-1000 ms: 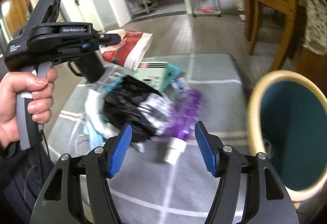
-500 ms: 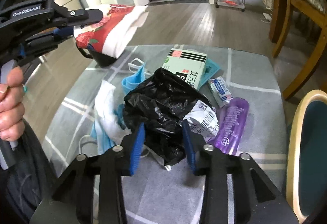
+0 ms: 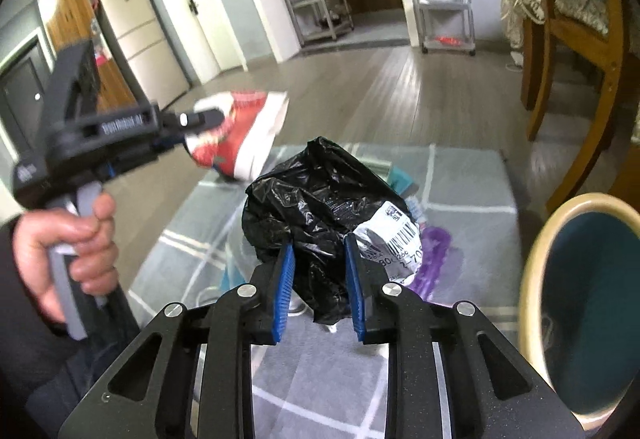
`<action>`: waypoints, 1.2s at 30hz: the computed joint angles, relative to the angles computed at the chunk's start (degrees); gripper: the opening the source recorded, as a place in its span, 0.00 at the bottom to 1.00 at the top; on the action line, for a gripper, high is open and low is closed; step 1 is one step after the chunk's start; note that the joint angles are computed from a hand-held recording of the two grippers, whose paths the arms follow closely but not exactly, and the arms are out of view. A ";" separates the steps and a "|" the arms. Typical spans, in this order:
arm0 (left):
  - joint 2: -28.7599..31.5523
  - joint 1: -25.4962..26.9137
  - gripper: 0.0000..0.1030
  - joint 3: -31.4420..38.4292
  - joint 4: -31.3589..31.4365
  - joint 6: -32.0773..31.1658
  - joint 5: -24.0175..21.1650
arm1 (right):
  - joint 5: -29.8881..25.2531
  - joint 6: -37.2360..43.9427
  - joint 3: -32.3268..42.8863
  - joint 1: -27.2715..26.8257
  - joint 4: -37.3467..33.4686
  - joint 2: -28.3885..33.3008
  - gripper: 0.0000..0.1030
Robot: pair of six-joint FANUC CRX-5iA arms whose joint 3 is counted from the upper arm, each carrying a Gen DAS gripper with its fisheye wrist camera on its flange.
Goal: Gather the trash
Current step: 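Carry both items over the bin and open both tools to drop them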
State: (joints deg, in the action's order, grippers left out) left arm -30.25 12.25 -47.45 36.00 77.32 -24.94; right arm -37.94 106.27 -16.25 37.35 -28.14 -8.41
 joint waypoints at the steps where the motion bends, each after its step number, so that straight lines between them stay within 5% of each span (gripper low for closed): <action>1: -0.19 -0.17 0.17 -0.16 -0.10 0.00 -0.01 | -0.03 -0.06 -0.17 -0.50 0.02 -0.66 0.25; 7: 1.02 -3.52 0.17 1.30 -2.91 0.49 -0.51 | 0.34 -3.00 -2.08 -3.41 2.03 -4.28 0.25; 19: 5.75 -12.14 0.17 3.88 -5.85 3.42 -0.82 | 7.97 -23.54 -11.88 -4.98 17.01 -9.19 0.24; 36: 23.07 -27.03 0.17 19.76 -15.76 11.85 0.62 | 14.11 -41.11 -18.64 -8.22 30.00 -12.17 0.24</action>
